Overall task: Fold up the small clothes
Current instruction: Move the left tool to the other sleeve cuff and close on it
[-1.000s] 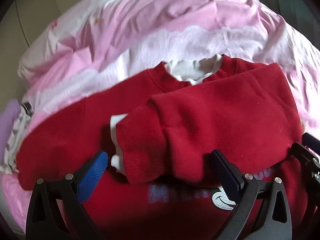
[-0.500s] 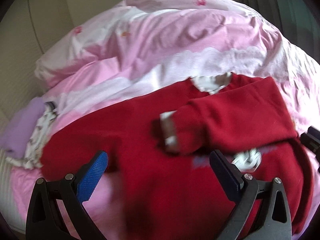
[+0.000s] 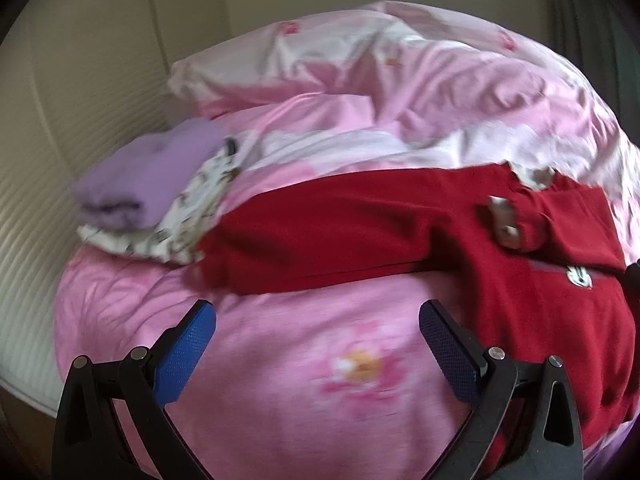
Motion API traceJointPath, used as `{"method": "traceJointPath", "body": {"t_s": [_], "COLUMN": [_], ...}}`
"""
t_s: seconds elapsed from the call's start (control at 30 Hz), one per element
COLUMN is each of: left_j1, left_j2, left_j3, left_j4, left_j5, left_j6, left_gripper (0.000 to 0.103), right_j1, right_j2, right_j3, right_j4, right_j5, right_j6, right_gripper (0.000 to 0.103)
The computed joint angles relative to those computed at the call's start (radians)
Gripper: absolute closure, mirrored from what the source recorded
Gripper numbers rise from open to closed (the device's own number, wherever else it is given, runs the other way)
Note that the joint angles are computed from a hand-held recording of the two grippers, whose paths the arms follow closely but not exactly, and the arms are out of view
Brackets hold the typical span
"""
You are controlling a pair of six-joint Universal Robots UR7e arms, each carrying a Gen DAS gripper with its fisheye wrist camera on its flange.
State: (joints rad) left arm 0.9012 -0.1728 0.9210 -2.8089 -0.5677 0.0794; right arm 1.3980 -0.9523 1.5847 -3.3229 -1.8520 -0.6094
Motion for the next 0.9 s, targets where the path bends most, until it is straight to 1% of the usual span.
{"method": "traceJointPath", "body": {"t_s": [0.07,0.17,0.2,0.23,0.27,0.37,0.4,0.47,0.63,0.8,0.9], "left_j1": [0.02,0.056,0.071,0.086,0.102,0.146,0.16,0.182,0.226,0.264,0.277], "left_j2": [-0.035,-0.05,-0.054,-0.06,-0.069,-0.084,-0.08,-0.069,-0.041,-0.022,-0.016], "left_j3": [0.045,0.064,0.064,0.063,0.063,0.051,0.033,0.002,-0.076,-0.129,-0.147], "left_j4": [-0.036,-0.131,-0.152,-0.157,-0.157,-0.141,-0.123,-0.107,-0.076,-0.057,-0.047], "left_j5": [-0.018,0.014,0.011,-0.004,-0.027,-0.107,-0.127,-0.163,-0.254,-0.355,-0.418], "left_j6": [-0.014,0.007,0.019,0.019,0.011,-0.012,-0.013,0.001,-0.005,-0.03,-0.034], "left_gripper": [0.0,0.001,0.001,0.007,0.015,0.027,0.03,0.039,0.045,0.047,0.054], "right_j1": [0.028,0.063,0.073,0.088,0.097,0.121,0.127,0.138,0.147,0.144,0.142], "right_j2": [0.026,0.07,0.086,0.109,0.124,0.174,0.188,0.221,0.282,0.323,0.334], "right_j3": [-0.003,-0.02,-0.029,-0.043,-0.052,-0.083,-0.092,-0.119,-0.186,-0.244,-0.263], "right_j4": [-0.018,-0.024,-0.022,-0.023,-0.024,-0.035,-0.04,-0.042,-0.023,0.016,0.03], "right_j5": [-0.007,-0.011,-0.013,-0.021,-0.024,-0.027,-0.028,-0.033,-0.055,-0.072,-0.075], "right_j6": [0.002,0.005,0.002,-0.003,-0.006,-0.01,-0.009,0.001,0.02,0.053,0.06], "right_gripper": [0.06,0.06,0.06,0.06,0.06,0.06,0.06,0.06,0.06,0.06,0.06]}}
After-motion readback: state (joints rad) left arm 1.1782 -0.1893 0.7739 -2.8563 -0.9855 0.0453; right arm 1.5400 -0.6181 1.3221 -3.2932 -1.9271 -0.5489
